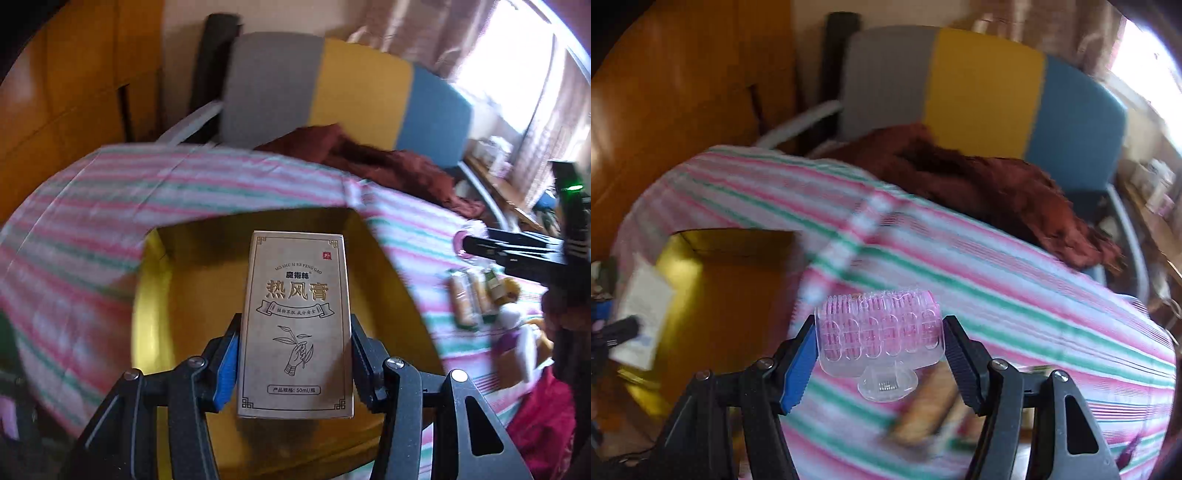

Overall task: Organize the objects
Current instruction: 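Carry the box with the left tool into the tray while the right drops the roller there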

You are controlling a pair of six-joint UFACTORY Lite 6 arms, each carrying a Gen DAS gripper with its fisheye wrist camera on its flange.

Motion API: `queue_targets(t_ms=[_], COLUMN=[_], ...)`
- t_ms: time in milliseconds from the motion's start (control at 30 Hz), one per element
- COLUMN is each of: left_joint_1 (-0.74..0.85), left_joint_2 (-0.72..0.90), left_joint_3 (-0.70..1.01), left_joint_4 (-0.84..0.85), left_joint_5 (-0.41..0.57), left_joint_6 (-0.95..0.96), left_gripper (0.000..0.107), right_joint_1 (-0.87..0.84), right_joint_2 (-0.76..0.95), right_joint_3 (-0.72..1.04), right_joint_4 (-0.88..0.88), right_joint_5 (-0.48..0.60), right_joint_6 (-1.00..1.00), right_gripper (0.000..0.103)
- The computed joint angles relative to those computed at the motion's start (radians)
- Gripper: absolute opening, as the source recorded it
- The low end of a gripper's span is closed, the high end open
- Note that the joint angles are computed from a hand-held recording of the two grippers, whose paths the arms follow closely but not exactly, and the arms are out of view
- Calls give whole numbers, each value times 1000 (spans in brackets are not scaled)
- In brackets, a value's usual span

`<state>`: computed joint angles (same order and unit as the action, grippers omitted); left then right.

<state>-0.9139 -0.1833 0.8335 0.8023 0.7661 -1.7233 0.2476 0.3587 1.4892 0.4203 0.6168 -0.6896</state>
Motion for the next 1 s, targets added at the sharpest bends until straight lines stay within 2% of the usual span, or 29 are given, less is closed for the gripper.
queue_targets(t_ms=[133, 300, 433, 467, 500, 533, 567, 767, 867, 1000], left_joint_1=[-56, -143, -220, -245, -273, -319, -345, -425, -449, -489], left_joint_2=[-120, -227, -276, -280, -289, -300, -310, -305, -275, -236], left_joint_3=[-155, -263, -320, -326, -333, -339, -344, -331, -294, -246], left_joint_4=[-16, -38, -50, -49, -48, -45, -41, -29, -23, -16], left_joint_5=[49, 120, 172, 197, 230, 282, 312, 439, 508, 587], left_joint_6=[-86, -172, -240, -265, -293, -339, -364, -427, -441, -450], left_gripper=[52, 53, 54, 61, 71, 74, 77, 78, 85, 87], right_joint_1=[148, 317, 429, 445, 456, 467, 475, 503, 508, 514], right_joint_2=[-57, -31, -4, 0, 3, 1, -10, -117, -202, -307], right_joint_3=[-102, -128, -137, -139, -143, -149, -164, -286, -382, -498], right_joint_4=[24, 58, 70, 108, 135, 149, 159, 110, 33, -60], right_joint_5=[-15, -46, -113, -118, -122, -127, -135, -177, -233, -290], right_joint_6=[38, 121, 213, 204, 199, 206, 208, 281, 364, 469], right_gripper=[66, 66, 68, 70, 76, 82, 82, 82, 82, 82])
